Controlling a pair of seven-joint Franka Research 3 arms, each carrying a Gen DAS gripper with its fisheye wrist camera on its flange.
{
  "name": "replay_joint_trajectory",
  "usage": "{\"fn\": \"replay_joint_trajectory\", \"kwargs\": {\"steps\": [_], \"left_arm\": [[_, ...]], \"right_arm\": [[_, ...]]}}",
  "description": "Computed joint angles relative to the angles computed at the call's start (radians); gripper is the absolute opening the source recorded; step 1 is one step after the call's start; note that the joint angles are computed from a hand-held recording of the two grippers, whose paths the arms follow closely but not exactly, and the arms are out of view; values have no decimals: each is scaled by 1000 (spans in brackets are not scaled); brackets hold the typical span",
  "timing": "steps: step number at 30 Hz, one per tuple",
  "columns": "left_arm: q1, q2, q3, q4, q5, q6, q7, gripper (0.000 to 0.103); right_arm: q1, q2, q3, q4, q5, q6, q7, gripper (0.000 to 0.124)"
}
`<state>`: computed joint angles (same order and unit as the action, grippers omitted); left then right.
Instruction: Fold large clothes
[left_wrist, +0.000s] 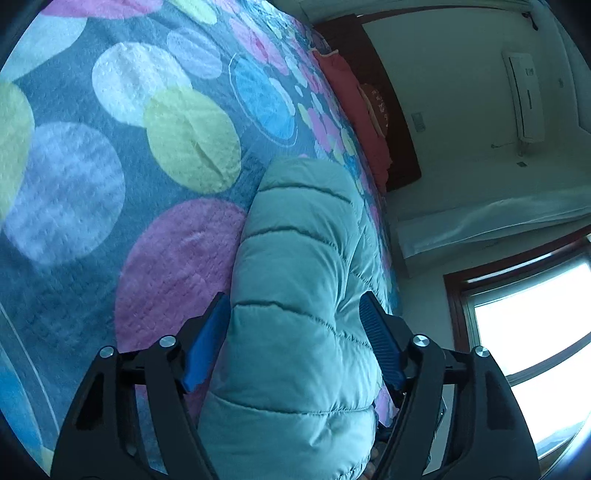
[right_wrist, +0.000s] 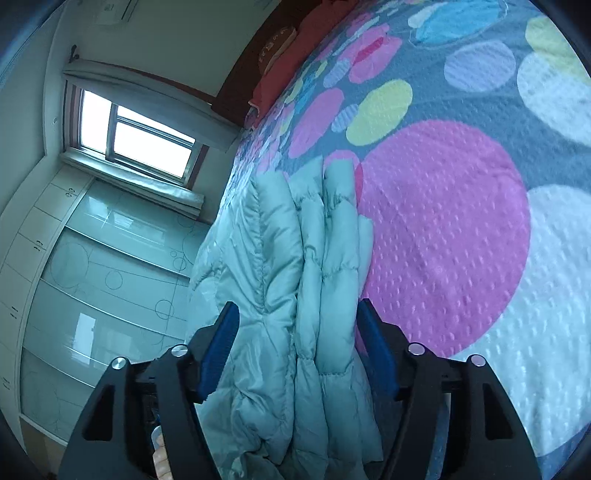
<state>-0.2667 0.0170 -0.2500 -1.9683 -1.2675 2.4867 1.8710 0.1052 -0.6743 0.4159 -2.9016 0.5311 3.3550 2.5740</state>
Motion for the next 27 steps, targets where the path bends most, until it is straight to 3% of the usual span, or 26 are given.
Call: {"fn": "replay_joint_trajectory", "kwargs": {"steps": [4, 8, 11, 13, 15, 17, 21, 24, 27], "left_arm": [[19, 86, -1, 102, 61, -63, -53, 76], [25, 154, -30, 180, 162, -42, -116, 76], [24, 187, -48, 213, 260, -27, -198, 75], [25, 209, -58, 227, 309, -25, -265, 68], [38, 222, -79, 227, 291, -19, -277, 64], [37, 229, -92, 228, 302, 9, -279, 62], [30, 270, -109, 274, 367, 41, -305, 61], [44, 301, -125, 316, 398, 14, -317, 61], [77, 296, -145, 310, 363, -14, -274, 61]], "right_arm": [[44, 39, -129, 45, -37, -16, -53, 72], [42, 117, -178, 100, -44, -20, -87, 72], [139, 187, -293, 117, -36, 20, -95, 72], [253, 224, -413, 110, -50, 86, -84, 71], [322, 247, -480, 95, -78, 144, -57, 45], [406, 276, -580, 87, -156, 209, 8, 32], [347, 296, -540, 85, -186, 236, 47, 25], [328, 304, -549, 95, -228, 219, 69, 25], [299, 284, -518, 93, -232, 180, 51, 27]]}}
